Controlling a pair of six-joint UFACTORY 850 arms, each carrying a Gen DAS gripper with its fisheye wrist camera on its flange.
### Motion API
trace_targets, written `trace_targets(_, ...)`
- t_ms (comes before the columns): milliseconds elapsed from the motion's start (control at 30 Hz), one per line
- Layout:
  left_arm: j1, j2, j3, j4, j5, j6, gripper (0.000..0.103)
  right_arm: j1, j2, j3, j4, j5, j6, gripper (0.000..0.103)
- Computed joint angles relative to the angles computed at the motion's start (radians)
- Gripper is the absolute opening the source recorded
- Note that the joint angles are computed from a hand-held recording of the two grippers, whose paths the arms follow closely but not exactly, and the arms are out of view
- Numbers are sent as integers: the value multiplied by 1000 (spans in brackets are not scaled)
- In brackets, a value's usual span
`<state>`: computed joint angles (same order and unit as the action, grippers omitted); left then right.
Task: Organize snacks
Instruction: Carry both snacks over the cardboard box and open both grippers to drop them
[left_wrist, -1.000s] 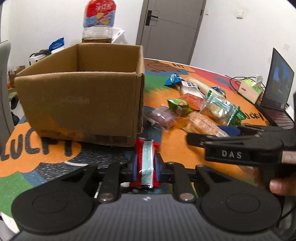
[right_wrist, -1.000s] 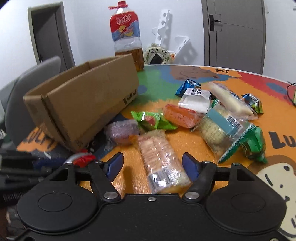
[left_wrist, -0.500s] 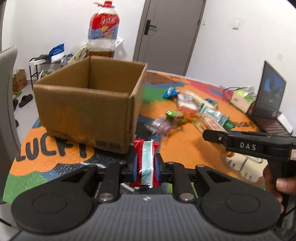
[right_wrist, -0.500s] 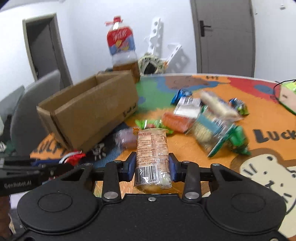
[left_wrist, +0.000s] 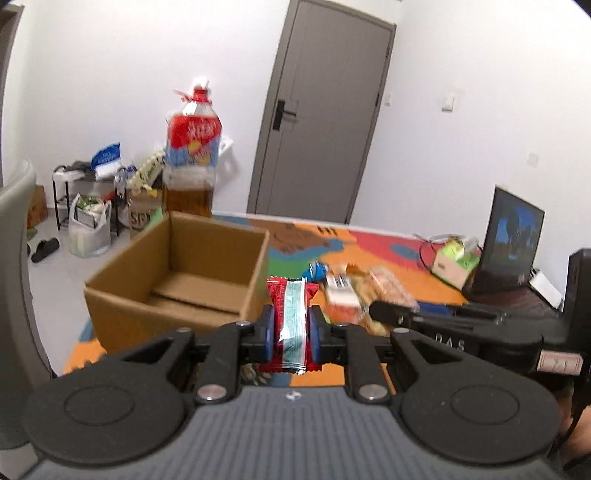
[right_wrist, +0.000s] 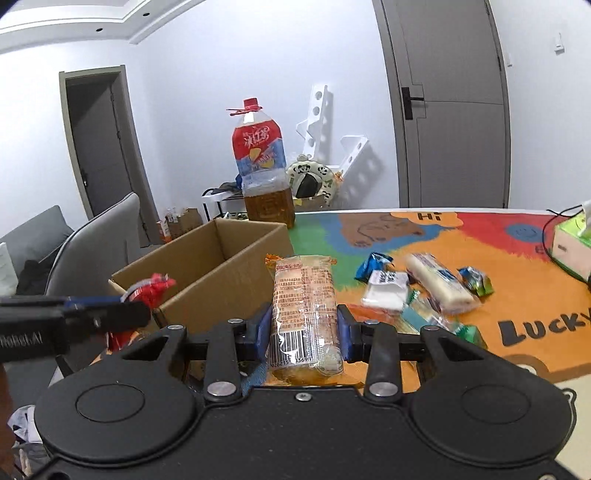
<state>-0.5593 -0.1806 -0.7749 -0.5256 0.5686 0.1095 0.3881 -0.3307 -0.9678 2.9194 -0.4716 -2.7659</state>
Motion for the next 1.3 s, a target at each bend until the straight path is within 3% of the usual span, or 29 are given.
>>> trace_targets(467,151,-14,-45,138,-18,-95,18,73,-64,-146,109,67,-115,36)
trace_targets(733,235,-81,-105,275,-71,-223,18,95,-150,-259,64,95,-36,37)
trace_targets(1167,248,-187,-224,203,-96,-142,18,91,-277,-436,-32,139,87,37)
trace_targets(1300,248,-197,-247,160,-121,-105,18,78,-301,-467,-162,151,218,37)
